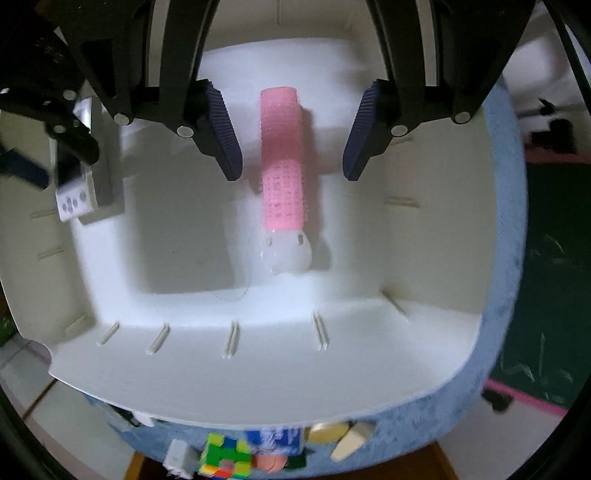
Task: Organize rigid objects
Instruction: 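Lower the silver device into the tray and open the right tool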
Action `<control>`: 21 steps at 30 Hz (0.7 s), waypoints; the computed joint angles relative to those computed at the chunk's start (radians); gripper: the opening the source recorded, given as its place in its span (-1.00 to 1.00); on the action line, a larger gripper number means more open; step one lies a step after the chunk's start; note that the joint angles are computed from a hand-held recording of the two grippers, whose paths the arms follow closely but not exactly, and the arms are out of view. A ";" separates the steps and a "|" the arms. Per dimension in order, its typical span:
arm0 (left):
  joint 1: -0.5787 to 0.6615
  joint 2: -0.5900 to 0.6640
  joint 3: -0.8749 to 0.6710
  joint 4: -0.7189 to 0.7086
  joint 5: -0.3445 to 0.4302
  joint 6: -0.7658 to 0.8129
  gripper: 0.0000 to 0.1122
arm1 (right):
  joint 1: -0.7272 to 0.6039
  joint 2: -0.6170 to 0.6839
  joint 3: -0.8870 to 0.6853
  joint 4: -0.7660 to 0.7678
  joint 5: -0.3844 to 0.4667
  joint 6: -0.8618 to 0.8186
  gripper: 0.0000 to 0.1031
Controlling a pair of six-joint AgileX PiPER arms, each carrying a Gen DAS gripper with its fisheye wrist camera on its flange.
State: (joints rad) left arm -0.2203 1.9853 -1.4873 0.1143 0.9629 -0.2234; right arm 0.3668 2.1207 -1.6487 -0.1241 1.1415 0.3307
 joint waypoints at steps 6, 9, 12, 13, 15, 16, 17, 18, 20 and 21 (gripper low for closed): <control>0.012 -0.057 0.030 -0.047 -0.020 0.029 0.09 | 0.008 -0.091 0.030 -0.046 -0.030 0.017 0.51; 0.001 -0.051 -0.019 -0.026 0.000 -0.002 0.09 | -0.010 -0.125 0.045 -0.029 -0.036 0.002 0.51; 0.012 -0.087 -0.023 -0.036 0.010 -0.005 0.09 | -0.010 -0.165 0.062 -0.011 -0.045 0.006 0.51; 0.018 -0.086 -0.037 -0.042 0.023 0.000 0.09 | -0.015 -0.181 0.063 -0.003 -0.042 -0.001 0.51; 0.023 -0.090 -0.069 -0.056 0.058 0.001 0.09 | -0.027 -0.195 0.076 0.005 -0.060 -0.013 0.51; 0.024 -0.096 -0.080 -0.056 0.071 -0.004 0.09 | -0.032 -0.211 0.077 0.014 -0.056 -0.024 0.51; 0.028 -0.099 -0.087 -0.054 0.075 -0.005 0.09 | -0.038 -0.212 0.084 0.019 -0.068 -0.032 0.51; 0.035 -0.100 -0.099 -0.052 0.079 0.000 0.09 | -0.048 -0.225 0.084 0.027 -0.068 -0.050 0.51; 0.034 -0.112 -0.115 -0.033 0.095 -0.007 0.09 | -0.048 -0.240 0.082 0.030 -0.067 -0.060 0.51; 0.035 -0.121 -0.122 -0.031 0.106 -0.008 0.09 | -0.050 -0.255 0.089 0.032 -0.072 -0.067 0.51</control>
State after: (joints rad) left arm -0.1851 1.8639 -1.6089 0.0835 1.0692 -0.2313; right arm 0.3171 1.8653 -1.5593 -0.0924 1.0696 0.2639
